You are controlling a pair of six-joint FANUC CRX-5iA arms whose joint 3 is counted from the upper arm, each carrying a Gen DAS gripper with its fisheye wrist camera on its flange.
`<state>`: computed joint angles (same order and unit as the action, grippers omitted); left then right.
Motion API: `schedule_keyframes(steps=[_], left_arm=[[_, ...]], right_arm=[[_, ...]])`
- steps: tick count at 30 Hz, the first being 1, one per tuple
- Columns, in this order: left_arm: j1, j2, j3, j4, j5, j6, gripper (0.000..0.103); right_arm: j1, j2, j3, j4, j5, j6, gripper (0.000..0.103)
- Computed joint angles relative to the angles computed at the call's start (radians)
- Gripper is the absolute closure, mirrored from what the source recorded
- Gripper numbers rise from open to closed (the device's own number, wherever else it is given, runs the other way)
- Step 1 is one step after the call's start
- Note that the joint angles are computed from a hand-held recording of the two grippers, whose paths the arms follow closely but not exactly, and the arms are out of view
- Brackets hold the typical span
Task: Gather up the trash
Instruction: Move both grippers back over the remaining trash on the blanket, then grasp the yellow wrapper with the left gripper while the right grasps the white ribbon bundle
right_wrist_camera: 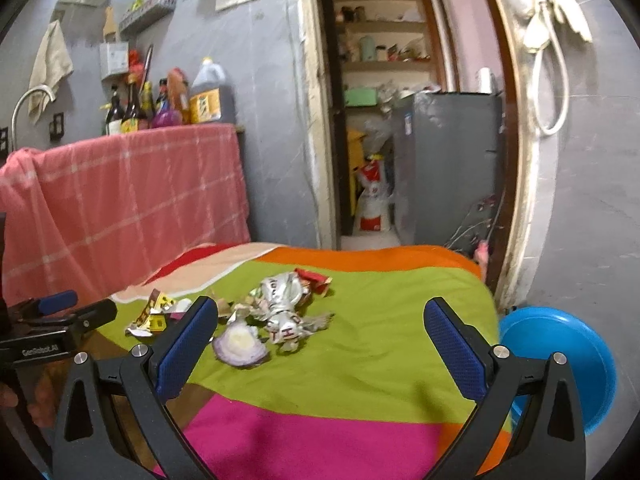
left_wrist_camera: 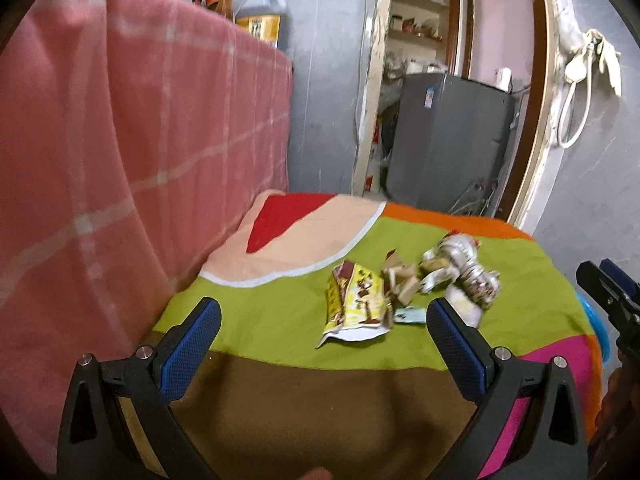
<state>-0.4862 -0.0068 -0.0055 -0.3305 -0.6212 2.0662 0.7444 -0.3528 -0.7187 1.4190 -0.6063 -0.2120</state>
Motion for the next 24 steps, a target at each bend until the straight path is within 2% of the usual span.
schedule_keyframes(steps=[5, 8, 9, 11, 13, 18, 21, 24], left_arm=[[0.042, 0.034, 0.002, 0.122, -0.006, -0.128, 0.003], [0.069, 0.053, -0.001, 0.203, -0.002, -0.185, 0.004], [0.075, 0.058, 0.000, 0.220, -0.002, -0.195, 0.007], [0.094, 0.072, 0.001, 0.281, -0.006, -0.241, 0.013], [0.112, 0.081, -0.004, 0.347, -0.007, -0.299, 0.022], [0.146, 0.099, -0.034, 0.532, 0.005, -0.438, 0.046], [0.155, 0.101, -0.046, 0.601, -0.001, -0.506, 0.055], [0.161, 0.111, -0.051, 0.655, -0.009, -0.544, 0.061]], right_arm=[[-0.031, 0.047, 0.040, -0.071, 0.075, 0.068, 0.003], [-0.037, 0.081, 0.077, -0.154, 0.101, 0.144, 0.013], [-0.037, 0.091, 0.090, -0.191, 0.108, 0.177, 0.018], [-0.036, 0.115, 0.121, -0.266, 0.120, 0.248, 0.022], [-0.028, 0.142, 0.159, -0.345, 0.110, 0.322, 0.030], [-0.011, 0.206, 0.261, -0.567, 0.072, 0.519, 0.043], [-0.009, 0.243, 0.324, -0.702, 0.043, 0.636, 0.052], [-0.009, 0.272, 0.375, -0.803, 0.018, 0.731, 0.055]])
